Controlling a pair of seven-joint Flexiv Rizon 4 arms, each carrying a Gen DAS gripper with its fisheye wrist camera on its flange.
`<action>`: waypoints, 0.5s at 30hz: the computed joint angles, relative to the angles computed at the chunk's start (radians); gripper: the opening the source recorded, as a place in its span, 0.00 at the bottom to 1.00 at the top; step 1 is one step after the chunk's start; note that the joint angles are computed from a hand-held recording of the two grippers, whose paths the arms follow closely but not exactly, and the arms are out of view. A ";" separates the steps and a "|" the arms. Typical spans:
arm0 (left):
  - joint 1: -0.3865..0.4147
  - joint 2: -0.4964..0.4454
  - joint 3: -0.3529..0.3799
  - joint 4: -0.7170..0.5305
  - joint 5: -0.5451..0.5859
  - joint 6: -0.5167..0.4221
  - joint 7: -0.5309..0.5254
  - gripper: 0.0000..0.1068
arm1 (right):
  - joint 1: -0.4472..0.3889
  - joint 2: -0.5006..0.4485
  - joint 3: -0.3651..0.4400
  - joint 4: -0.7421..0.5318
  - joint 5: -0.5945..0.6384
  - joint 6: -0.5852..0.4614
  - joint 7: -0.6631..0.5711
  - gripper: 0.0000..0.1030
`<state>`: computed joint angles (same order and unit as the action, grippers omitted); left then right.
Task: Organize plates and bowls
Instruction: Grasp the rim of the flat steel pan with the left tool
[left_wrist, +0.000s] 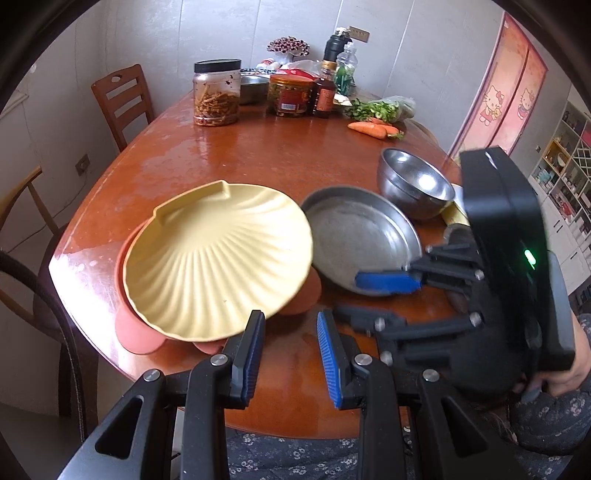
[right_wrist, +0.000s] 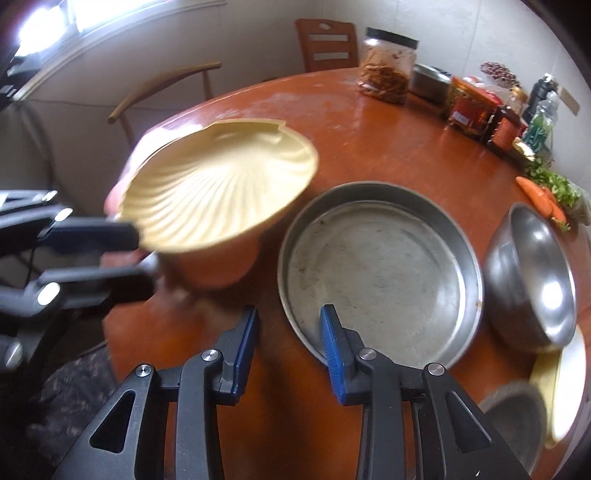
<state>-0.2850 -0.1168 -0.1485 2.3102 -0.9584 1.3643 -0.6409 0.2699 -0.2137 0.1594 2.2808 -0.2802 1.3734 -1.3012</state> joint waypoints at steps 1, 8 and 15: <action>-0.001 0.002 -0.001 0.002 0.002 -0.004 -0.001 0.28 | -0.011 0.011 0.026 0.007 0.032 -0.007 -0.024 0.35; -0.016 0.020 0.003 0.018 0.002 -0.064 0.002 0.28 | 0.000 0.093 0.100 0.081 0.170 -0.009 -0.123 0.35; -0.022 0.016 0.019 0.028 0.101 -0.073 -0.096 0.27 | 0.041 0.148 0.122 0.148 0.251 0.047 -0.161 0.35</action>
<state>-0.3072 -0.1010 -0.1295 2.3386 -0.8575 1.2917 -0.7368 0.3112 -0.0658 0.2813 2.4288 -0.0295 1.4208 -1.4625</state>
